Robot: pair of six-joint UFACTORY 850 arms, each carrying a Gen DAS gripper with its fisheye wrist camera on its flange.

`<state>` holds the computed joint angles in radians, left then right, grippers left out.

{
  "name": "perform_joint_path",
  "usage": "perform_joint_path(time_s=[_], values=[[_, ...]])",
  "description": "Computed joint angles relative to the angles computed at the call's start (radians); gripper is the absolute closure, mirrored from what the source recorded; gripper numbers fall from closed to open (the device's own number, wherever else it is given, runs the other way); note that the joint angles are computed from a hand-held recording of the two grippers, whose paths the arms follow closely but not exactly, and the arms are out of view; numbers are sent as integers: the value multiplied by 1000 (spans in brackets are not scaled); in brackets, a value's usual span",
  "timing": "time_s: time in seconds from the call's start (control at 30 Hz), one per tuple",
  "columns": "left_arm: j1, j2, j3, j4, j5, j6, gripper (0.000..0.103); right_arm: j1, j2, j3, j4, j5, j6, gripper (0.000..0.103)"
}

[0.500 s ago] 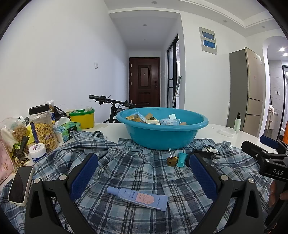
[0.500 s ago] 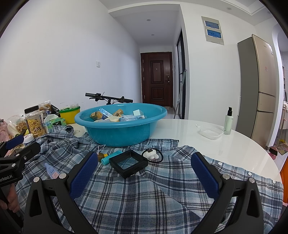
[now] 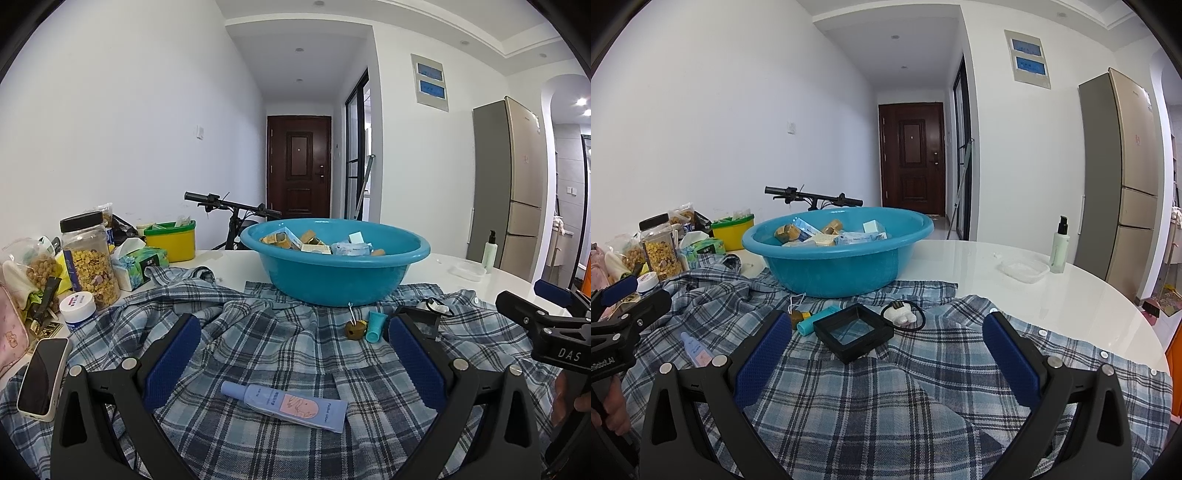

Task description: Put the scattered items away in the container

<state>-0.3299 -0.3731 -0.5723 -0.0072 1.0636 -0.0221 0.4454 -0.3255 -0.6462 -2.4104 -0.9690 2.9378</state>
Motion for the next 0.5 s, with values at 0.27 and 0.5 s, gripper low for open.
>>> perform_joint_path(time_s=[0.27, 0.5], values=[[4, 0, -20, -20, -66, 0, 0, -8, -2, -12, -19, 36, -5, 0], [15, 23, -44, -7, -150, -29, 0, -22, 16, -24, -28, 80, -18, 0]])
